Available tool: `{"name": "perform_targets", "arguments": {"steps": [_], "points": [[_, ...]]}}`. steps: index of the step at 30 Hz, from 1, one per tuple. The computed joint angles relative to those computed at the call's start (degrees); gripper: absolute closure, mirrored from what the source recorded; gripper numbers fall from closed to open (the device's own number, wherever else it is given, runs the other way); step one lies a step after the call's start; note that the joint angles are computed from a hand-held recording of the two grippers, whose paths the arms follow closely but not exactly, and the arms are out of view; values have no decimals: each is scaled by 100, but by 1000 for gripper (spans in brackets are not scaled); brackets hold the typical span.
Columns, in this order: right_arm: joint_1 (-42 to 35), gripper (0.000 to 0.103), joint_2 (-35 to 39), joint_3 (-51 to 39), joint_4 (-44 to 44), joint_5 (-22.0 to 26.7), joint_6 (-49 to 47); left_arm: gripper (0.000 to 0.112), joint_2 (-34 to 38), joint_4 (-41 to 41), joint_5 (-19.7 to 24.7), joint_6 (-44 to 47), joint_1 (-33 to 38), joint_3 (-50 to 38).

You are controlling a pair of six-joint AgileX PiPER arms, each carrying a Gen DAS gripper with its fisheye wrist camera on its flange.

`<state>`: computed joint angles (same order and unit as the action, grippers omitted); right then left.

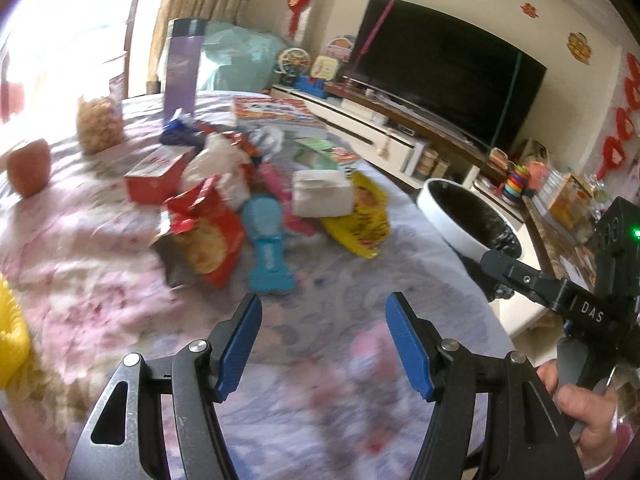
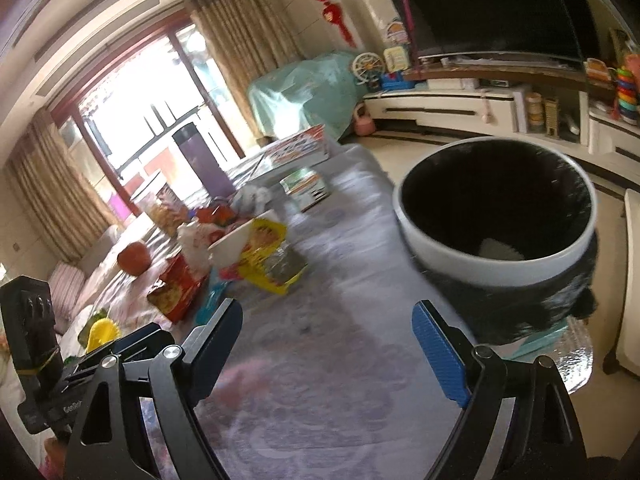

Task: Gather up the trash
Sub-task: 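Move both tools back over the table toward the snack bags, then grasp the red chip bag with the left tool while the right tool grasps the yellow packet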

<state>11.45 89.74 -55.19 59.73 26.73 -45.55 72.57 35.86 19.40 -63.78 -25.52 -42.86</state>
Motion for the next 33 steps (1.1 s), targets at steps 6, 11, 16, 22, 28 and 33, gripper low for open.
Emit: {"name": "perform_targets", "arguments": {"steps": [6,11,16,22,28,33], "points": [[388,15,154,-64,-60,-160,146,48,-271,-47,320,-162,-23,67],[686,15,267,-151,-128,-321,249,48,-378,-204,496,-53,112,61],[912,15,457,-327,-219,-480,331,48,-252,-577,496,362,378,-88],[1029,16,804,-698,-441,-391,490,48,-1,-966,451,908,772,-306],[1091,17,1156,-1073,-758,-411,694,48,393,-1585,254,1795,1235,-652],[1109,23,1486,-1490,-1030,-334,959,48,862,-2204,73,2598,1556,-964]]}}
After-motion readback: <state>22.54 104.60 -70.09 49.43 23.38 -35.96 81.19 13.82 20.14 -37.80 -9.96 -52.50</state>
